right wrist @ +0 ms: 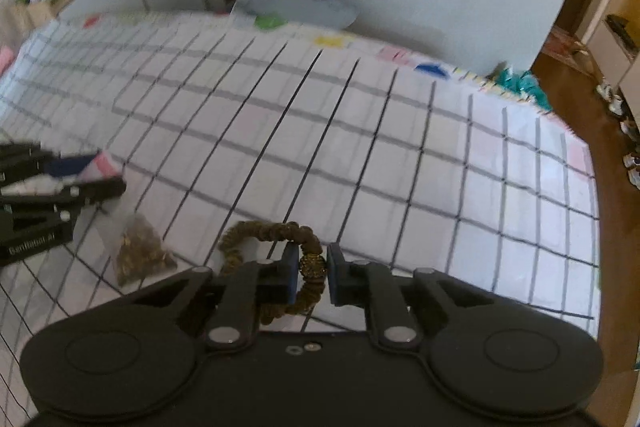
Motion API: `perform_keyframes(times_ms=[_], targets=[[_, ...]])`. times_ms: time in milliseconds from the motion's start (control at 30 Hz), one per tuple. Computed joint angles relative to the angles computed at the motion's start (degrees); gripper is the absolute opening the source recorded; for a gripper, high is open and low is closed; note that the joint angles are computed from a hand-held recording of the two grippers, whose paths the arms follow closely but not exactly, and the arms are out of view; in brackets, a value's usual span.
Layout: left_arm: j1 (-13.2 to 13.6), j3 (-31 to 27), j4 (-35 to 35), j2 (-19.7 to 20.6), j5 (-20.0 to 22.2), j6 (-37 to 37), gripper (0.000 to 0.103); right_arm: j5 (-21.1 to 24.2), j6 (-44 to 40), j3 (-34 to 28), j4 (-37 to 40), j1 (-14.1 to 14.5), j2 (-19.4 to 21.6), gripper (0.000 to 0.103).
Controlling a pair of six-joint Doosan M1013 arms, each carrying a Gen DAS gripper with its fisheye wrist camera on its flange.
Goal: Organize soft objects
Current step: 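Lift the sachet with the left tool while the right tool lifts the bracelet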
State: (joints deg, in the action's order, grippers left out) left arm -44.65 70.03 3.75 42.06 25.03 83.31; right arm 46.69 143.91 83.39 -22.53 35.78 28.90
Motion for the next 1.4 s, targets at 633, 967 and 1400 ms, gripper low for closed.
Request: perform_keyframes(times_ms=[633,967,1400], targets=[[1.1,5.2,-4.1,-6.6,-0.2,1.1,0.032,-3.6,9.7,0.8,-7.4,3.5,-5.7,0.013],[2.1,11.1,-5.4,-12.7,-0.8,2.0,0.032,-3.9,10.2,-2.8,-6.8,7.5,-5.3,0.013],[4.7,19.2,-7.3,-19.8,-1.5,3.7,0.032,-4.1,6.2,-11.4,-3.3,11.9,-0.7,0.013]])
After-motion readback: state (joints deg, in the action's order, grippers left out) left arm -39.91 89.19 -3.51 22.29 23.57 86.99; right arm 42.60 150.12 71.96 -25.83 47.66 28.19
